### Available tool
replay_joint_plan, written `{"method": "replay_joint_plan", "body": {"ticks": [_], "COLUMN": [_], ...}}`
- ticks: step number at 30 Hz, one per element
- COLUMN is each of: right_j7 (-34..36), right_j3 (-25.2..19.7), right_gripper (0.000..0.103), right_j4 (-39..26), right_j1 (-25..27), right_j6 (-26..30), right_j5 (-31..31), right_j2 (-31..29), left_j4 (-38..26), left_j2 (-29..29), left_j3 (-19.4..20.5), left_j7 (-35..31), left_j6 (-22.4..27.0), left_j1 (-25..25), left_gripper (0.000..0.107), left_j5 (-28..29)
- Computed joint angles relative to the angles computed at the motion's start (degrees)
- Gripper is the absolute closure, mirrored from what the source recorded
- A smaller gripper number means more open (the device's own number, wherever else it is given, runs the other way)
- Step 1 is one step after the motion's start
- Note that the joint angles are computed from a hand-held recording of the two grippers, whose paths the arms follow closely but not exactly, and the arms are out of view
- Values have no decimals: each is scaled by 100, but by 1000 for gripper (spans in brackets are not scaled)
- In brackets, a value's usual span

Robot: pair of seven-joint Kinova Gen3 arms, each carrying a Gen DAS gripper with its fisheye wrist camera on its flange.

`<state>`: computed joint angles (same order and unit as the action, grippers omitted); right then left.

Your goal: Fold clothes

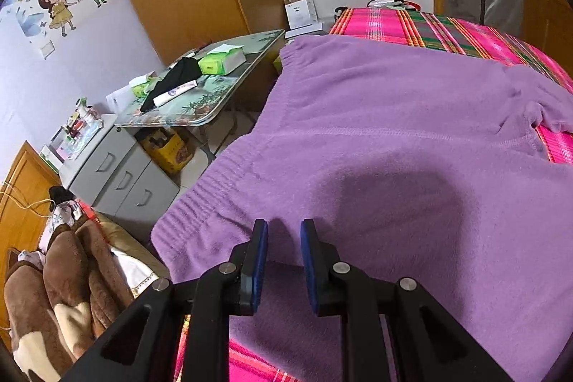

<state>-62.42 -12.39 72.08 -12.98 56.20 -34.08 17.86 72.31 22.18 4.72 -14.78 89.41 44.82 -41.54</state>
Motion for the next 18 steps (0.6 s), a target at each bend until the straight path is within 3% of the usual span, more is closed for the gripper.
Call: {"method": "replay_joint_plan", "body": {"ticks": [18], "right_j7": [-287], "right_j3": [42], "right_gripper": [67], "right_j4": [-119], "right_j1": [-292], "right_j6": [25], "right_j5": [446], "right_j2": [11], "left_j4": [-3], "left_j2": [-100], "left_j3": [80], "left_j7": [83], "left_j6": [61], "left_j1": [76], "left_gripper": [88], "left_j5": [-90]}}
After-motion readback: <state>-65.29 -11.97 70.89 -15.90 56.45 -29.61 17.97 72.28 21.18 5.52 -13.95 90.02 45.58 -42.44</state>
